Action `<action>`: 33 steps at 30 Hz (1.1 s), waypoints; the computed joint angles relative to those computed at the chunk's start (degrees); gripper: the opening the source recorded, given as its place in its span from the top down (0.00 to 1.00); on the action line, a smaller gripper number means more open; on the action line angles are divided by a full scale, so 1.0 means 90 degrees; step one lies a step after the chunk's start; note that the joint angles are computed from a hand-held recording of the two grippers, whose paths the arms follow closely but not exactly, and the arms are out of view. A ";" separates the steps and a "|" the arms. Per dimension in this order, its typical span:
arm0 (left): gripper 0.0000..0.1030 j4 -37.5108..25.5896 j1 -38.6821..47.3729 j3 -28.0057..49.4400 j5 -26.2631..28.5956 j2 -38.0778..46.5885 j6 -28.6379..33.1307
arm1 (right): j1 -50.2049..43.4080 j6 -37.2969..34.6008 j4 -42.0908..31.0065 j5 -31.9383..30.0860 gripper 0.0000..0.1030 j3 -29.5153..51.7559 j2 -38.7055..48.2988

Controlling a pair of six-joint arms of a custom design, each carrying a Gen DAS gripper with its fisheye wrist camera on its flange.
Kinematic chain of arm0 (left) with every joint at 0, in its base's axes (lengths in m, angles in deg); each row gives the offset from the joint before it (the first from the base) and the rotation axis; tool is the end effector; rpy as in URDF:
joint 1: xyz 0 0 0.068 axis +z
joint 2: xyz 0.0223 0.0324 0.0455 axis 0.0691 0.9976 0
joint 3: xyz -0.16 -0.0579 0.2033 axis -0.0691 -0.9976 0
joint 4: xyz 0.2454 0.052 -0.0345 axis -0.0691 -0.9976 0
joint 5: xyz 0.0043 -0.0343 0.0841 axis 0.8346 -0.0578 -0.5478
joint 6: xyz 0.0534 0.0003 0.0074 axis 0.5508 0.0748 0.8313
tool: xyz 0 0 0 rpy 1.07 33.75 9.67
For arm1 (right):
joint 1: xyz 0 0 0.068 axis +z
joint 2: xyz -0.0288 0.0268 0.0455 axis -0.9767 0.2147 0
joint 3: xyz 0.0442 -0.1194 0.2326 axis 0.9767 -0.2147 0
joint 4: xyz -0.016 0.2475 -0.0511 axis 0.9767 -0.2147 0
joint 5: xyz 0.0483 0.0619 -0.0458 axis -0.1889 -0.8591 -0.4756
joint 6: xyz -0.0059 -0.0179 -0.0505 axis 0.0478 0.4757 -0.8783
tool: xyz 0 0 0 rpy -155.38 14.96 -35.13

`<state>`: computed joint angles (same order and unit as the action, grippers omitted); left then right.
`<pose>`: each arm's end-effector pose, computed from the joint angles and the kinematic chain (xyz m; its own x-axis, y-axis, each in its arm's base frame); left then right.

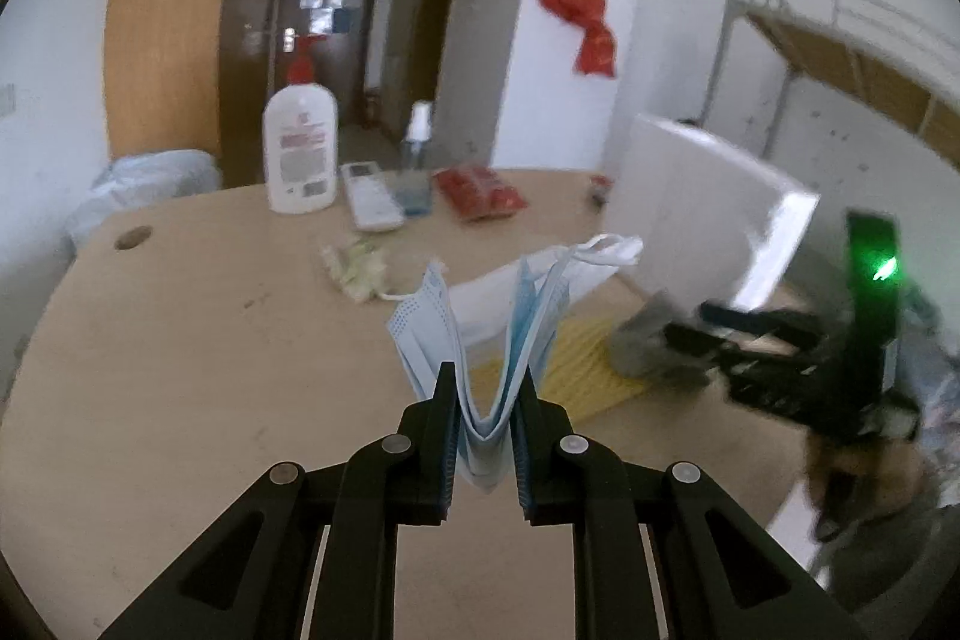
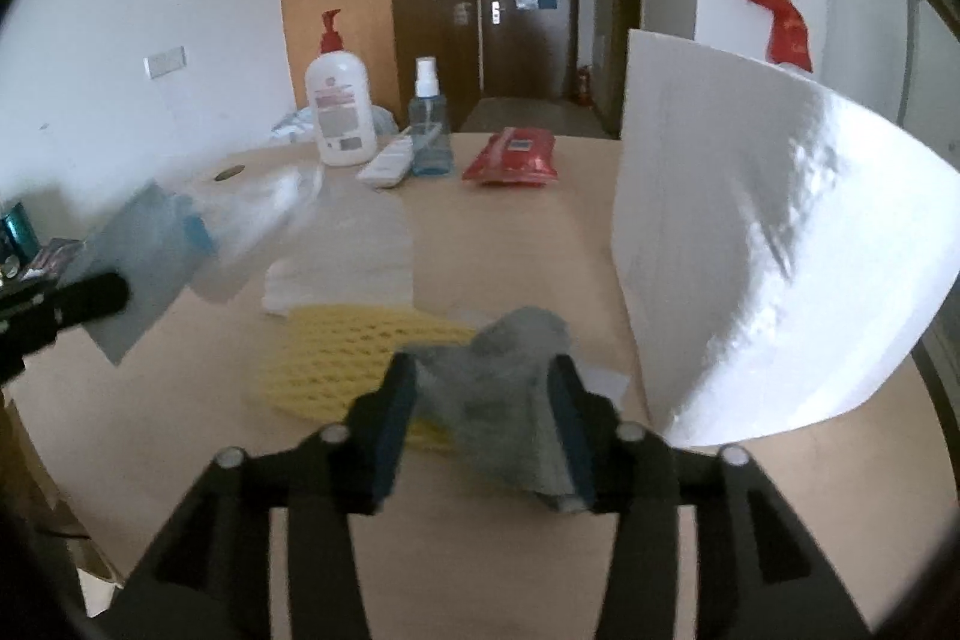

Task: Organize soft objects
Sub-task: 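Close the left tool on the blue mask while the right tool grasps the grey plush, then lift the blue mask with the left tool while the right tool lifts the grey plush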

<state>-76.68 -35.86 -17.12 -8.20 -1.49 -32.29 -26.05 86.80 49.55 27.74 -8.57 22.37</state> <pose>0.1366 -0.1023 0.1515 -0.5815 0.0352 -0.8128 0.2714 0.9502 -0.1530 0.1766 0.1985 0.1305 -0.5981 -0.1673 -0.7838 -0.3095 0.9503 0.0333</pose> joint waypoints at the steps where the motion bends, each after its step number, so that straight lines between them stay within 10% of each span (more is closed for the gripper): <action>1: 0.84 0.0083 -0.0091 -0.0004 -0.0175 0.0176 -0.0004 | -0.0050 -0.0002 -0.0019 0.0015 0.41 0.0035 0.0057; 16: 0.84 0.0669 -0.0287 -0.0196 -0.0037 0.0580 0.0065 | -0.0639 0.0123 0.0086 -0.0750 0.36 0.0137 0.0611; 21: 0.80 0.0756 -0.0308 -0.0230 -0.0203 0.0634 -0.0035 | -0.0777 0.0170 0.0209 -0.1019 0.66 0.0084 0.0675; 27: 0.28 0.0671 -0.0451 -0.0214 -0.0478 0.0744 -0.0154 | -0.0781 0.0203 0.0620 -0.1076 0.67 -0.0181 0.0565; 33: 0.25 0.0541 -0.0630 -0.0248 -0.0683 0.0775 -0.0284 | -0.0813 0.0236 0.0667 -0.1131 0.67 -0.0181 0.0558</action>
<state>-71.81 -41.52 -19.36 -14.35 5.48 -34.85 -33.37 88.93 55.55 17.56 -10.19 27.38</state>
